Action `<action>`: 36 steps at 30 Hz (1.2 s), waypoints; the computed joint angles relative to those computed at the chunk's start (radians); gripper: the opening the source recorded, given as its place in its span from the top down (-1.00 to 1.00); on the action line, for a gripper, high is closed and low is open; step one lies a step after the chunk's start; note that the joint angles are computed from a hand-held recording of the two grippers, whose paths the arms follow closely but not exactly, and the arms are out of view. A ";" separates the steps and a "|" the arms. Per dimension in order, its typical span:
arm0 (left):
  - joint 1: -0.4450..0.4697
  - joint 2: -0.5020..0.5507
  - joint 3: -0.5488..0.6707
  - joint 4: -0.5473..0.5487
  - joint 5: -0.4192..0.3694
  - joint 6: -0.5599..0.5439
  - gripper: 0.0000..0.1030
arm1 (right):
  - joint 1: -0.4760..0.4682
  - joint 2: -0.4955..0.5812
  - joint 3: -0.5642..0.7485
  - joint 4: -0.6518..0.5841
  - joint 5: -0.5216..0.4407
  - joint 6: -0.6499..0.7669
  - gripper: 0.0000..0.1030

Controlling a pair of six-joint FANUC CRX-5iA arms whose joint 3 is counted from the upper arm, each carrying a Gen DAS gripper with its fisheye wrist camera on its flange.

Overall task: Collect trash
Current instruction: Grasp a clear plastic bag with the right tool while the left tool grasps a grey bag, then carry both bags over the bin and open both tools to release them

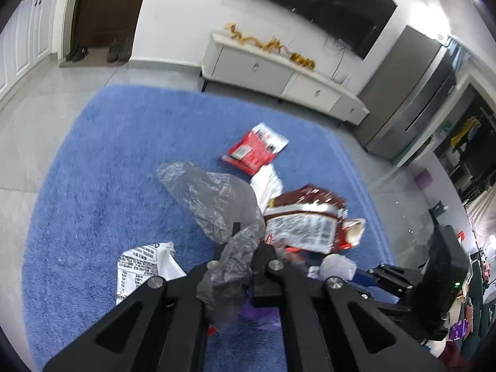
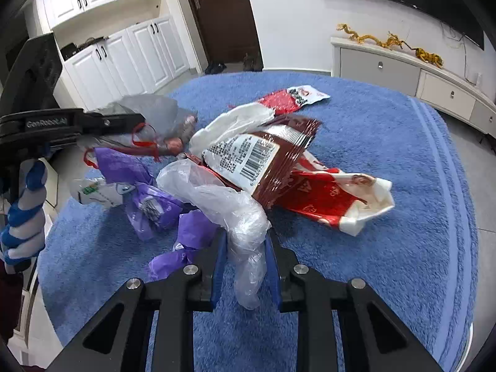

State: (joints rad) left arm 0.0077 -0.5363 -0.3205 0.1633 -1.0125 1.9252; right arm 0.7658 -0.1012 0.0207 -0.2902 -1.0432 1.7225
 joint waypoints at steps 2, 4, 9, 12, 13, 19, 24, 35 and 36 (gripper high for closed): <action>0.011 -0.019 -0.005 0.027 0.014 -0.020 0.97 | -0.009 -0.023 -0.011 -0.008 0.007 -0.002 0.56; 0.029 -0.052 -0.029 0.083 0.043 -0.047 0.97 | -0.020 -0.054 -0.026 -0.018 0.014 -0.006 0.56; 0.017 -0.103 -0.042 0.125 0.076 -0.059 0.97 | -0.051 -0.141 -0.066 -0.028 0.024 -0.013 0.56; -0.070 -0.094 0.016 0.022 0.059 0.015 0.97 | -0.077 -0.180 -0.080 -0.028 0.023 -0.019 0.56; -0.109 -0.084 0.042 -0.020 0.051 0.043 0.97 | -0.084 -0.194 -0.087 -0.025 0.022 -0.023 0.56; -0.350 0.038 0.192 -0.194 0.019 0.155 0.97 | -0.152 -0.267 -0.151 0.039 0.025 -0.069 0.56; -0.490 0.199 0.296 -0.188 0.050 0.120 0.97 | -0.310 -0.280 -0.178 0.033 0.012 -0.084 0.56; -0.660 0.741 0.701 -0.049 0.004 -0.047 0.97 | -0.701 -0.156 -0.197 0.008 0.011 -0.047 0.56; -0.667 0.780 0.738 -0.044 -0.013 -0.054 0.97 | -0.718 -0.143 -0.198 0.016 0.014 -0.049 0.56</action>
